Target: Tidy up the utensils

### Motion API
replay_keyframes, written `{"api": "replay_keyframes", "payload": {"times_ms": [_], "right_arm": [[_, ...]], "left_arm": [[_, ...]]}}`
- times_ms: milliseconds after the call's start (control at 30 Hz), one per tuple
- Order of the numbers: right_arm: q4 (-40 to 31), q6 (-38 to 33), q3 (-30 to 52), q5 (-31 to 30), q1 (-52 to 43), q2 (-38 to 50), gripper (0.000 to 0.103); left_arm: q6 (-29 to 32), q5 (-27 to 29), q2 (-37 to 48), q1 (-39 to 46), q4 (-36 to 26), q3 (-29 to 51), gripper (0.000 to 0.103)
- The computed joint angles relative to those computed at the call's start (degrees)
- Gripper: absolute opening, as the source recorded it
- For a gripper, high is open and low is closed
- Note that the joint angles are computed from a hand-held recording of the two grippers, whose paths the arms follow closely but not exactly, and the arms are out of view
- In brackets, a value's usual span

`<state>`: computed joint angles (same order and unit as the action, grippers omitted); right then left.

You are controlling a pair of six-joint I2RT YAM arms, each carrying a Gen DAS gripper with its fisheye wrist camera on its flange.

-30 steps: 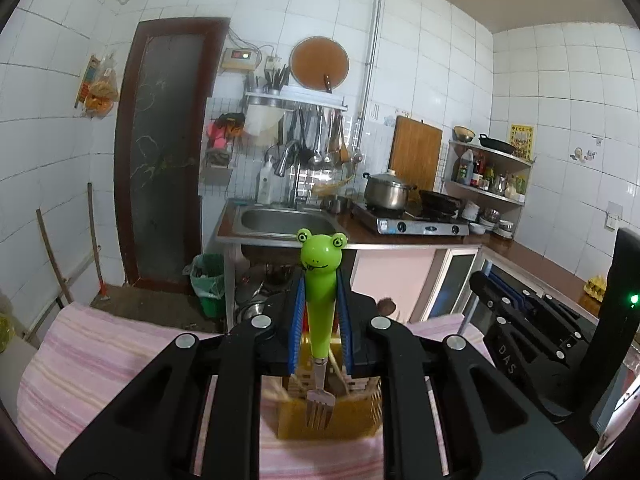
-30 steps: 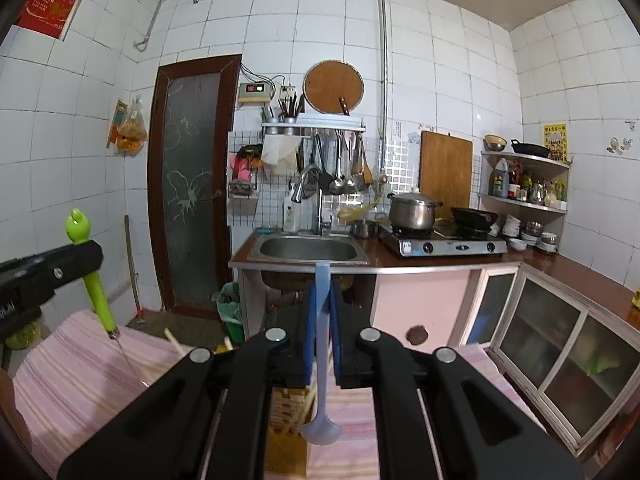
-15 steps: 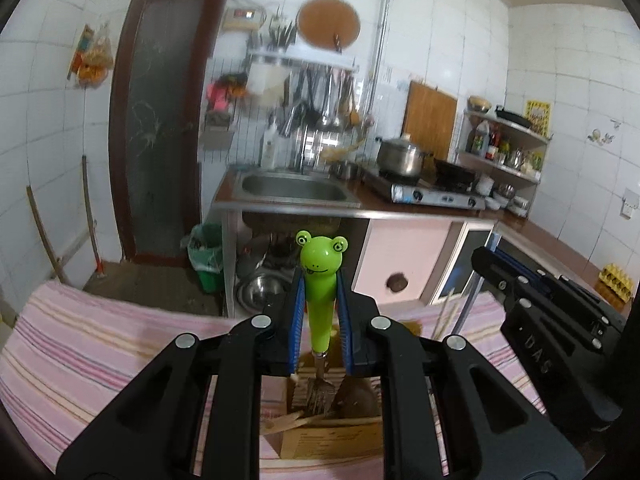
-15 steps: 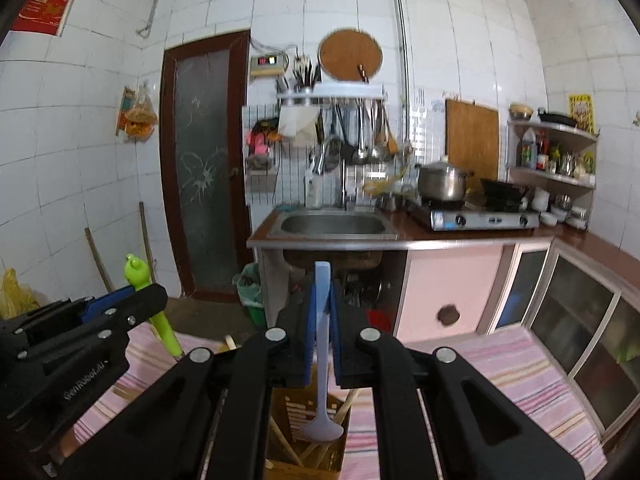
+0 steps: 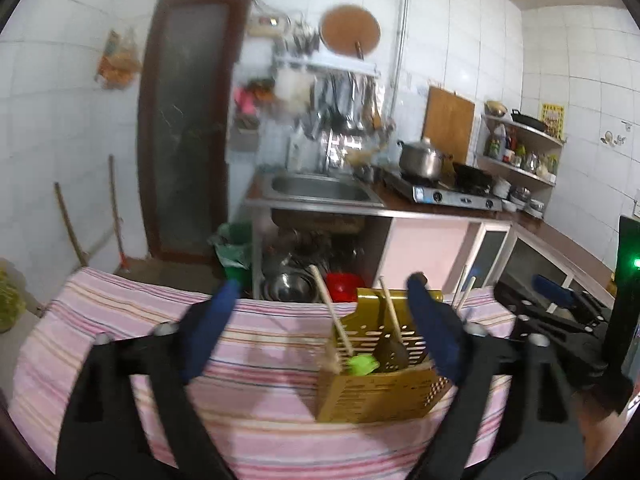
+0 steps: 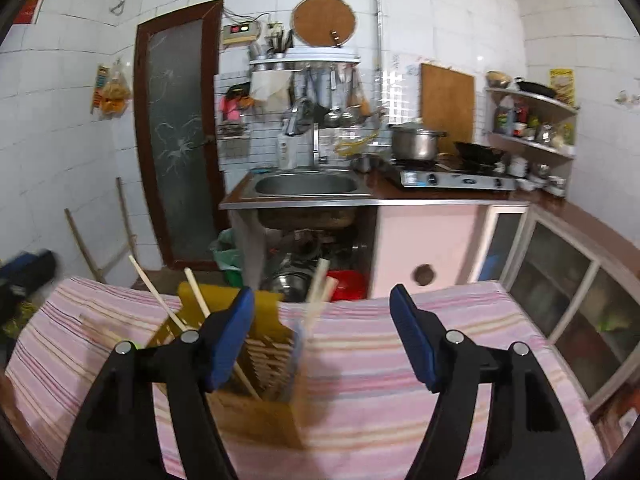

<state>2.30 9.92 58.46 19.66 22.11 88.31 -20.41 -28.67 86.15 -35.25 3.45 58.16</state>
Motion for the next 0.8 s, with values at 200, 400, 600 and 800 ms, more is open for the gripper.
{"api": "replay_keyframes", "payload": {"times_ms": [200, 400, 600, 800], "right_arm": [[-0.62, 1.63, -17.70, 5.28, 5.49, -20.11, 0.099], [-5.72, 10.15, -32.48, 17.63, 20.13, -35.04, 0.099], [-7.12, 23.60, -42.28, 30.98, 38.34, -37.22, 0.099], [-5.73, 33.44, -44.78, 40.48, 48.35, -30.62, 0.099]], "left_arm": [[0.84, -14.27, -15.68, -9.75, -1.36, -13.79, 0.098], [-14.79, -25.65, -26.77, -23.24, -9.16, -27.86, 0.098], [-34.59, -36.16, -23.96, -35.31, -19.69, -33.88, 0.098], [-54.37, -43.98, -12.06, -41.62, -29.69, -32.36, 0.098]]}}
